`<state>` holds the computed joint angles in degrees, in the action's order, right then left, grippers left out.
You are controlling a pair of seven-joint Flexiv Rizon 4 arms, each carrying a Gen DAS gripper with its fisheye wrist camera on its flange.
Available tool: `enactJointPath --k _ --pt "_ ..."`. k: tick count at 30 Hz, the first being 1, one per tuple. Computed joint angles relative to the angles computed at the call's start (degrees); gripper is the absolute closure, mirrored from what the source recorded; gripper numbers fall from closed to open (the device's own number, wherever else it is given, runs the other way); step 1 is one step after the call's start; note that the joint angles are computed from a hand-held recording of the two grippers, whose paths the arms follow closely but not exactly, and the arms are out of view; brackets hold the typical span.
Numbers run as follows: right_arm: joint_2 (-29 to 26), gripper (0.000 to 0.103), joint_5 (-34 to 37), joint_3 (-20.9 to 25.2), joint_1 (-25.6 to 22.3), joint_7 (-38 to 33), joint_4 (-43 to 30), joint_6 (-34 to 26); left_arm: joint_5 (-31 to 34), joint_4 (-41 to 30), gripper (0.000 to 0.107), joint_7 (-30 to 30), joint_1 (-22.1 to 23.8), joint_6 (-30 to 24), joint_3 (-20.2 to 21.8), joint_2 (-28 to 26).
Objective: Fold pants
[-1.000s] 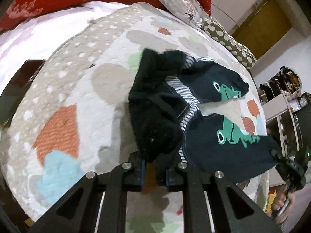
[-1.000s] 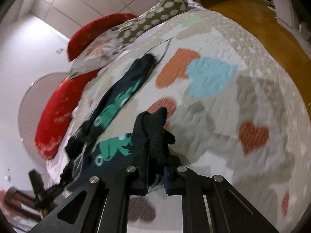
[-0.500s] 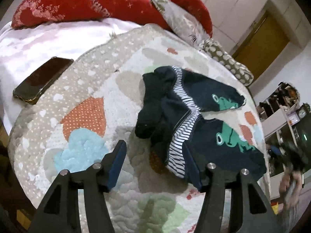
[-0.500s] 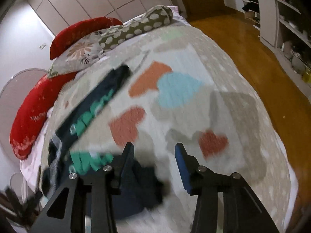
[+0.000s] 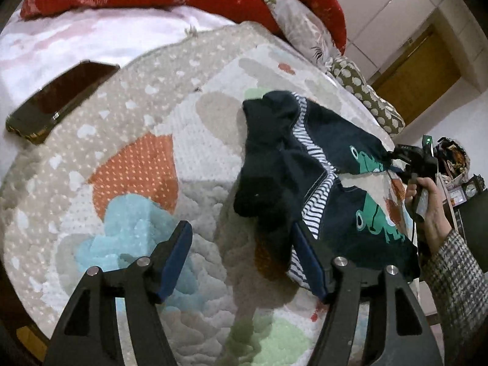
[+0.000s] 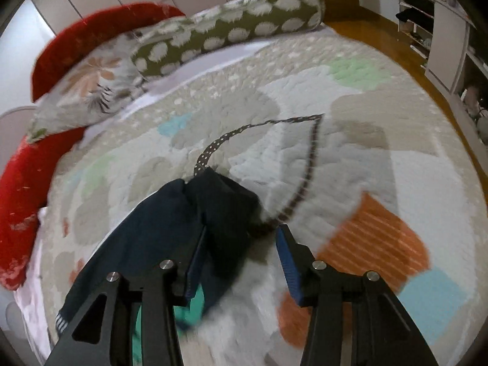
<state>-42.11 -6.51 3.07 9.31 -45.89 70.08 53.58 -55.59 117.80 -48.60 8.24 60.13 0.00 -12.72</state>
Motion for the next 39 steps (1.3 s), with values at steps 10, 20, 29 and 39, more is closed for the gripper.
enactJointPath --k 10,20,29,39 --pt "10.8 0.094 0.8 0.3 -0.2 0.0 15.2 8.7 -0.9 1.7 0.04 2.0 -1.0 -2.4 -0.2 1.8" --pt "19.2 0.09 -0.5 -1.0 -1.0 4.8 30.5 13.5 0.2 5.2 0.04 2.8 -3.2 -1.6 1.8 6.4" --pt "29.3 0.052 -9.5 -3.2 0.0 16.0 47.3 21.5 6.3 7.0 0.037 -0.6 -3.9 -1.8 3.1 8.7" --pt "34.0 0.037 -0.5 -1.0 4.7 13.6 61.7 41.5 11.1 9.3 0.037 -1.5 -6.9 -3.9 3.0 13.2"
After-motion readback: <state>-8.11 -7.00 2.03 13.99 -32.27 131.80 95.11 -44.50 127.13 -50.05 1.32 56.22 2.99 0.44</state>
